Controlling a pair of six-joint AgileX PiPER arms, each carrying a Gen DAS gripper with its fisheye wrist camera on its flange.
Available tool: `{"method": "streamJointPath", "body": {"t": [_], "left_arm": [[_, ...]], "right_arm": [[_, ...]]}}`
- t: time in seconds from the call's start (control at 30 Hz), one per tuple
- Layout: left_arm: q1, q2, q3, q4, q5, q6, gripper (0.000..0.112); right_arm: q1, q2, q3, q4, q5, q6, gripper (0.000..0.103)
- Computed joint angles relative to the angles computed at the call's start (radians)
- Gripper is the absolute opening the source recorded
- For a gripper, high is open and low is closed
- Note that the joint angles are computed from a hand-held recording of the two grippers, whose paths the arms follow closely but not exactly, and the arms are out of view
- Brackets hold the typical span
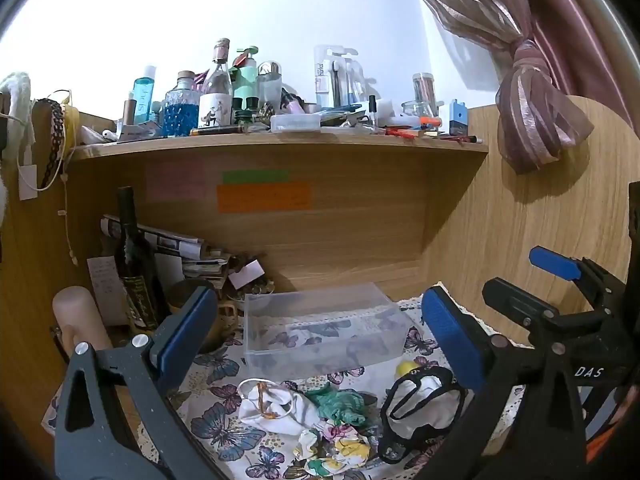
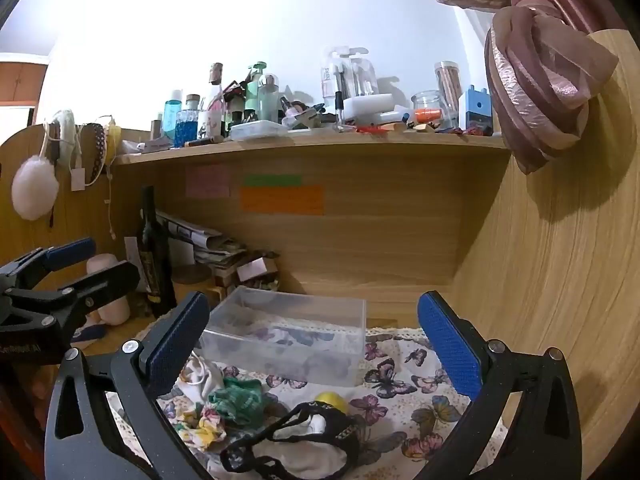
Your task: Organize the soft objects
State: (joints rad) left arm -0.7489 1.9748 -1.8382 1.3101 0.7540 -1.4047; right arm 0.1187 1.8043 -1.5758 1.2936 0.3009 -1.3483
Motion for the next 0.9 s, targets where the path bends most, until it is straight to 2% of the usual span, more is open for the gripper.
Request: {"method": "streamJointPath", "body": {"t": [0.4, 0.9], "left_arm": [[-0.003, 0.004, 0.019, 0.053, -0.013, -0.077, 0.103], [0.005, -0.019, 0.046, 0.062, -0.028, -0.096, 0.103]], "right_arm": [[0.0, -0.003, 0.002, -0.001, 0.004, 0.008, 0.103], [0.012, -0.017, 0.02, 0.011, -0.006, 0.003, 0.103]]}}
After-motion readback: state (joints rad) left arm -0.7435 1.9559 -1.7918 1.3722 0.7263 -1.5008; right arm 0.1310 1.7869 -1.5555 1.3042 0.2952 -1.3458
